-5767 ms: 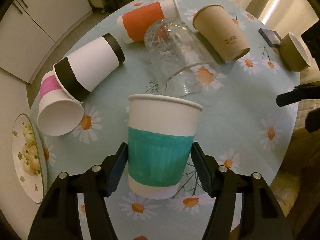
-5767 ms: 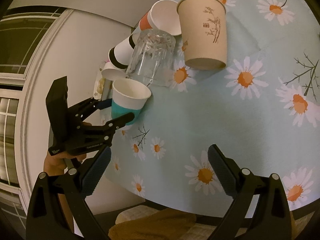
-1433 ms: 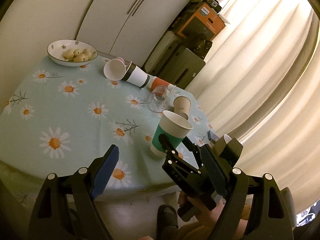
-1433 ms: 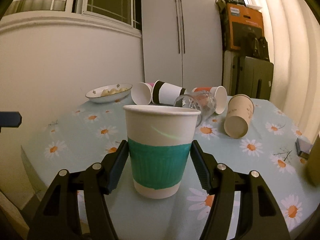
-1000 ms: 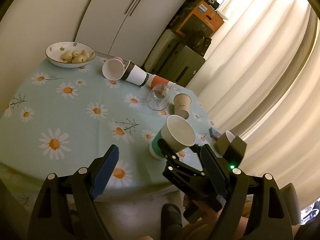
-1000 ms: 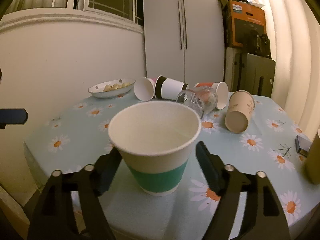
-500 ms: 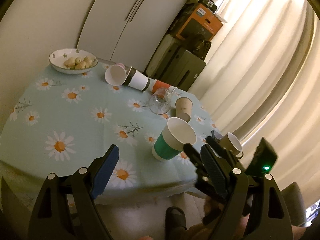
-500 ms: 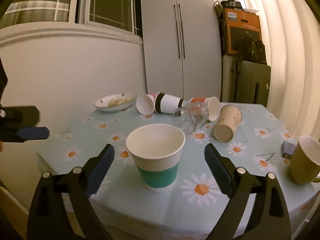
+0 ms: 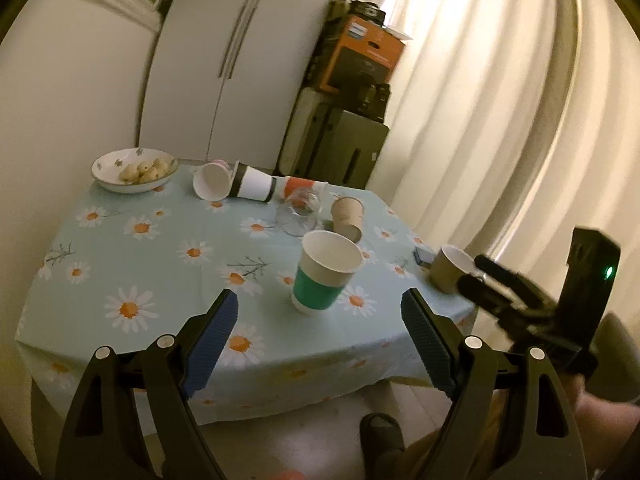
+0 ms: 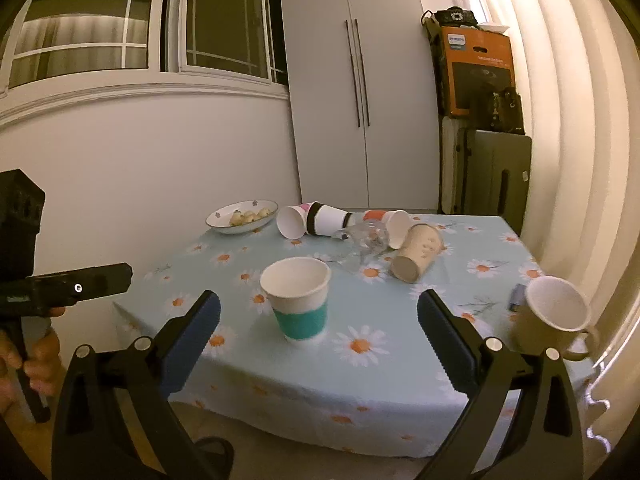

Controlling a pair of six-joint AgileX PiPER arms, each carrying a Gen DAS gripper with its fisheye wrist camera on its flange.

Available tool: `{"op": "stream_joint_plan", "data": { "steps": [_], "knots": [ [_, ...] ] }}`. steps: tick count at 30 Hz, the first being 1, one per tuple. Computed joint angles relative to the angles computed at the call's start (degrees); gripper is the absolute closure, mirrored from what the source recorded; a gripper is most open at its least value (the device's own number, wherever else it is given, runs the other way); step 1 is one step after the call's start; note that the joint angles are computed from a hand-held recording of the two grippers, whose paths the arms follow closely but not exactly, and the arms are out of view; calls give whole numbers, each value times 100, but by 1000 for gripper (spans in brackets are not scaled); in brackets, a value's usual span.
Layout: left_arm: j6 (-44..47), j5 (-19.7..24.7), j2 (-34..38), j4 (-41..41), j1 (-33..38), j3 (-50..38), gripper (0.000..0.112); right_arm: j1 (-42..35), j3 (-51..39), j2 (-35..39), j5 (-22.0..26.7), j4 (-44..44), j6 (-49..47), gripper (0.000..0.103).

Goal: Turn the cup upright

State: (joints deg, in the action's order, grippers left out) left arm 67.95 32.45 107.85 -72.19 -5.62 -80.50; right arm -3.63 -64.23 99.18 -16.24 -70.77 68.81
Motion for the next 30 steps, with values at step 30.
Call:
{"op": "stream_joint_plan", "data": {
  "steps": [30],
  "knots": [
    [1198,-1427,-901,-566,-881,1458,16,-130,957,-942,81,-1809,1476,5]
  ]
}}
